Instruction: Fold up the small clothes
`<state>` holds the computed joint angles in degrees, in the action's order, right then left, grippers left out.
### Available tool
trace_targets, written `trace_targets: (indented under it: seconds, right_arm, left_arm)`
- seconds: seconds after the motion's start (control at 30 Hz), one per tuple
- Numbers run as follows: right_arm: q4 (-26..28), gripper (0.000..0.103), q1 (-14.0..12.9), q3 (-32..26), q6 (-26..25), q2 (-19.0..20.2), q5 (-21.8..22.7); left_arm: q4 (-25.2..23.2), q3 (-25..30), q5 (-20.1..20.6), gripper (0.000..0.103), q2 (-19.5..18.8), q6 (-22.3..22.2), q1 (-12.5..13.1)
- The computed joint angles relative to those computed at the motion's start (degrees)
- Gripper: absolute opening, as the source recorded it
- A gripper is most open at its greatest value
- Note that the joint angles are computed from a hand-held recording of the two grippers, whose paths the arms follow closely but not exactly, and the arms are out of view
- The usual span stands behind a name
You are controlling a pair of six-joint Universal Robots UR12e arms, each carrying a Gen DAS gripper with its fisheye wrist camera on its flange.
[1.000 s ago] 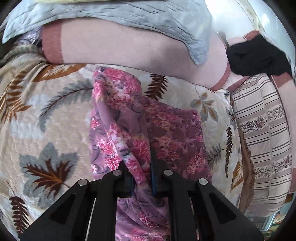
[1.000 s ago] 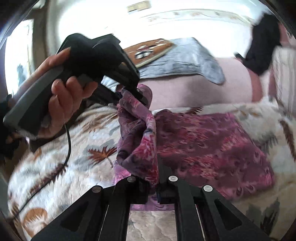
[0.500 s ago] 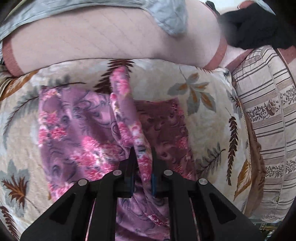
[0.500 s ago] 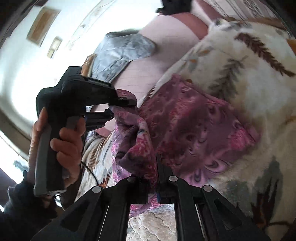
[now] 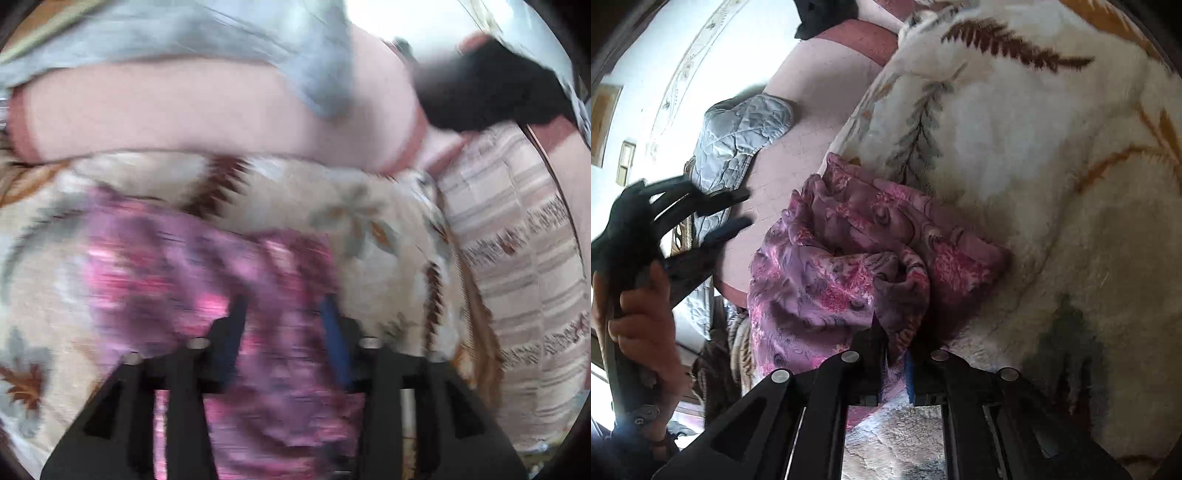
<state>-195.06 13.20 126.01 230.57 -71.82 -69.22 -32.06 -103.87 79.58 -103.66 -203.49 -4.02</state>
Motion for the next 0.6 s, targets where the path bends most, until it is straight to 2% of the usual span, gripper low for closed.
trace_targets:
  seconds: [0.03,0.07,0.1,0.17,0.2,0.27,0.33,0.4,0.43,0.47,0.5,0.53,0.57,0.6]
  right_arm:
    - [-0.5,0.015,0.4,0.3,0.1,-0.6,-2.4]
    - [-3.4,0.016,0.7,1.0,0.6,-1.3,-5.4]
    - [-4.9,0.022,0.8,1.3,0.7,-1.8,-7.5]
    - [-8.9,0.025,1.2,1.3,-0.7,-2.2,-11.2]
    - [-10.7,0.029,0.9,0.7,-2.6,-2.0,-11.1]
    - [-10.5,0.031,0.0,-2.0,-6.1,-1.2,-7.9]
    - [-5.8,0.036,-1.4,-6.9,-10.4,1.1,0.2]
    - [3.2,0.035,-2.4,-13.0,-14.8,4.2,10.2]
    - [6.9,0.036,-2.4,-15.5,-16.2,5.7,13.6]
    - [11.7,0.036,-1.8,-18.0,-18.2,7.1,14.6]
    - [17.6,0.033,-1.1,-20.0,-21.7,7.6,13.1]
    - [22.2,0.035,-0.2,-21.5,-24.6,7.9,9.3]
    - [24.3,0.035,0.4,-22.4,-26.4,8.3,6.9]
    - [26.5,0.035,0.8,-23.4,-28.3,8.8,6.8]
  left_arm:
    - [0.8,-1.2,1.5,0.047,0.7,-0.4,0.4]
    - [0.8,-2.4,2.8,0.047,1.4,-0.7,1.0]
    - [0.4,-4.0,3.4,0.047,2.3,-1.4,1.9]
    - [-0.3,-6.0,2.4,0.047,3.2,-3.0,3.5]
    - [-0.6,-7.3,0.9,0.047,3.5,-4.0,4.5]
    - [-1.0,-8.6,-1.6,0.047,3.6,-4.7,5.6]
    - [0.2,-10.0,-3.7,0.047,3.7,-5.3,6.1]
    - [1.8,-11.2,-5.9,0.047,3.8,-6.0,6.4]
    - [2.2,-11.6,-6.8,0.047,3.9,-6.1,6.5]
    - [2.6,-11.9,-7.6,0.047,4.0,-6.0,6.6]
    - [2.9,-12.1,-7.9,0.047,4.1,-5.7,6.5]
    - [3.0,-12.3,-8.0,0.047,4.2,-5.1,6.5]
    - [3.1,-12.3,-7.9,0.047,4.3,-4.3,6.3]
    - [3.2,-12.3,-7.3,0.047,4.4,-3.3,6.1]
